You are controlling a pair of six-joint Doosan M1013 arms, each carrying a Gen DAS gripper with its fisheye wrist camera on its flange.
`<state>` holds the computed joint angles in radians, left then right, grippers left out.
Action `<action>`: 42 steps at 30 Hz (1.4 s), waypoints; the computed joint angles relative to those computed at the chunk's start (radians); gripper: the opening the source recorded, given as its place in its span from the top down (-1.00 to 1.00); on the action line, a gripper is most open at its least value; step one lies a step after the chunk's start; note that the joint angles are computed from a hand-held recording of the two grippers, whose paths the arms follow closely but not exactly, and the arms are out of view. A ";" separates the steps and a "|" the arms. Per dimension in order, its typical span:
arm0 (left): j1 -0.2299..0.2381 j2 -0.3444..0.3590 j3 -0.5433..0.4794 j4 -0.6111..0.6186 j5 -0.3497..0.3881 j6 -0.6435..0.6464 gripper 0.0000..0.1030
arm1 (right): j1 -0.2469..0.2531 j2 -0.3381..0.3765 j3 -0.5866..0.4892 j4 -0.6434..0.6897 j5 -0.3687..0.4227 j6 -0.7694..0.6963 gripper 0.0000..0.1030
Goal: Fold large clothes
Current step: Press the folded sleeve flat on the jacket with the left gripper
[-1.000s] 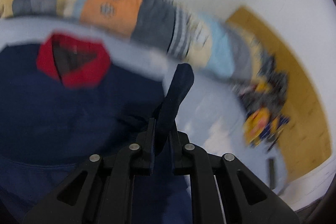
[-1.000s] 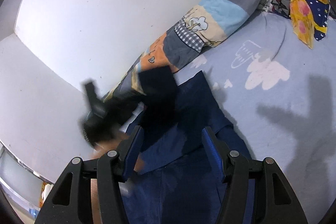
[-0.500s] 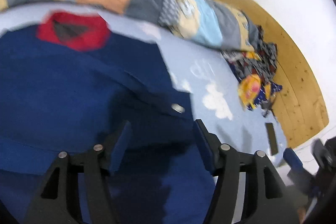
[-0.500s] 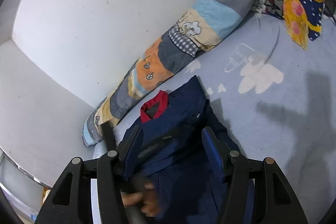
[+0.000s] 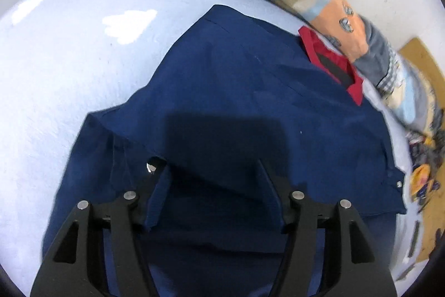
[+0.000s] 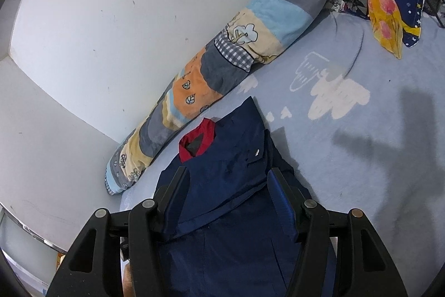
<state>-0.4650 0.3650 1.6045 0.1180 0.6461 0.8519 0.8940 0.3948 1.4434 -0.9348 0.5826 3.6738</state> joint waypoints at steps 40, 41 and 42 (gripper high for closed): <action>-0.342 0.145 -0.215 0.543 0.162 -0.045 -0.59 | -0.021 0.006 -0.003 0.113 0.004 -0.080 -0.18; -0.345 0.147 -0.224 0.523 0.158 -0.015 -0.62 | -0.020 0.007 -0.003 0.109 0.006 -0.077 -0.18; -0.345 0.161 -0.244 0.451 0.167 0.068 -0.63 | -0.020 0.007 -0.003 0.112 0.005 -0.081 -0.18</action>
<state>-0.8096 0.5263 1.3609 0.5690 0.8129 0.9200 0.8738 0.4018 1.4400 -0.8229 0.5876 3.5930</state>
